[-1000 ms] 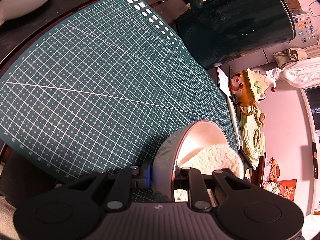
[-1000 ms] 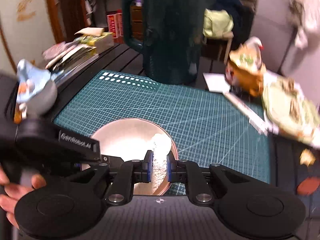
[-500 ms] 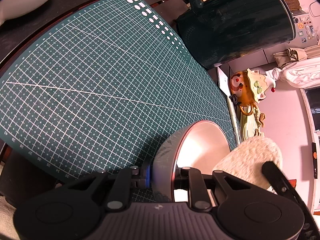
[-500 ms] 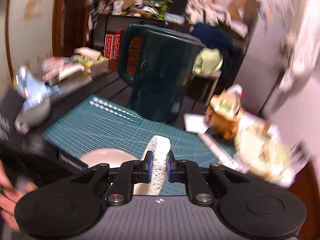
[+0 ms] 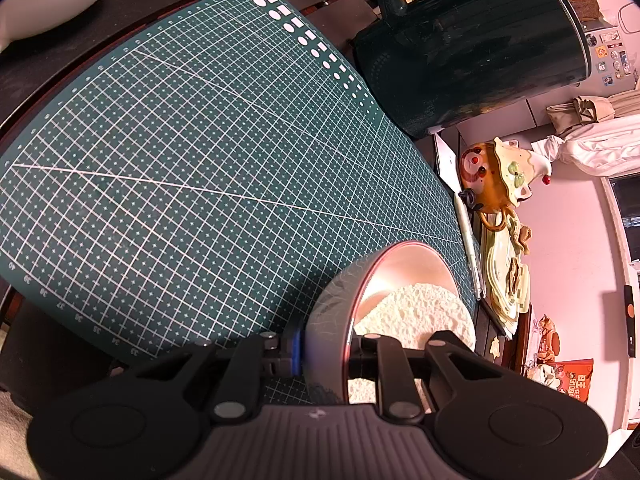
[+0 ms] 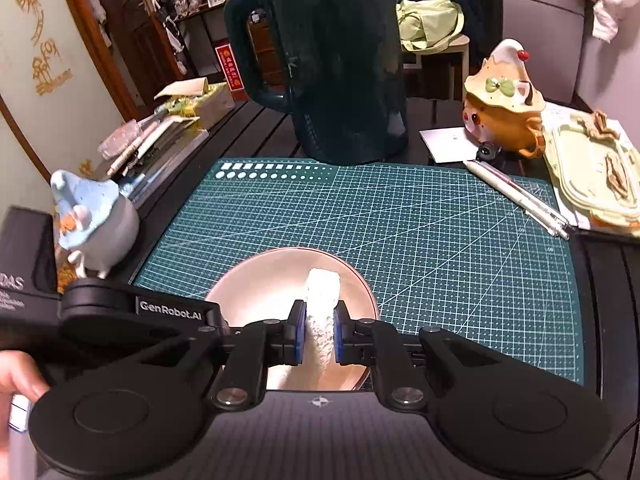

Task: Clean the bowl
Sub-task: 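Hold the bowl with the left tool while the right tool scrubs the bowl bottom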

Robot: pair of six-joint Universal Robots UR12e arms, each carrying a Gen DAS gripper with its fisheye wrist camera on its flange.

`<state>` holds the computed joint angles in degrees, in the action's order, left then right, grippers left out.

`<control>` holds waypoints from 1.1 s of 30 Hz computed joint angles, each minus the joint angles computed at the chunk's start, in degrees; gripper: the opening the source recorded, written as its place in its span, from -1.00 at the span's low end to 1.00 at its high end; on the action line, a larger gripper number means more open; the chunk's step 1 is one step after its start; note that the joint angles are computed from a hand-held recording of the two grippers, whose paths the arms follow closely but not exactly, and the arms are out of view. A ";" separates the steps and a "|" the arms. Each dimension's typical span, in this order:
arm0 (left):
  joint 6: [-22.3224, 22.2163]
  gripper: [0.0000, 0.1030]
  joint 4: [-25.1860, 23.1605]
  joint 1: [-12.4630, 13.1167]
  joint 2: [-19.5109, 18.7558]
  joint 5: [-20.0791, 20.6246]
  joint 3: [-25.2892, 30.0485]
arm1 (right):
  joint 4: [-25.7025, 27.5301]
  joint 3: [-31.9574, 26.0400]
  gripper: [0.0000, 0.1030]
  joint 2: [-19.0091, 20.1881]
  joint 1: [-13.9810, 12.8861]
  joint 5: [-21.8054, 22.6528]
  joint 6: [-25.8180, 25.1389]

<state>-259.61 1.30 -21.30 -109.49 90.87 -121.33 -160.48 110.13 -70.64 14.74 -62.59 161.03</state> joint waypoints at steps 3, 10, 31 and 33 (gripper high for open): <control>-0.02 -0.65 -0.06 -0.03 -0.02 0.03 0.07 | -3.64 0.87 -0.76 -0.05 0.77 -3.16 -1.05; -0.24 -0.64 0.23 0.01 -0.03 -0.24 -0.05 | -22.70 4.95 -0.76 -0.22 3.39 -11.19 -9.72; -0.51 -0.66 0.71 -0.13 0.03 0.03 -0.52 | 3.92 -0.41 -0.71 0.02 -0.54 4.35 -0.37; -0.50 -0.66 0.72 -0.13 0.07 0.03 -0.58 | 5.53 -0.52 -0.73 0.07 -0.37 3.82 -0.40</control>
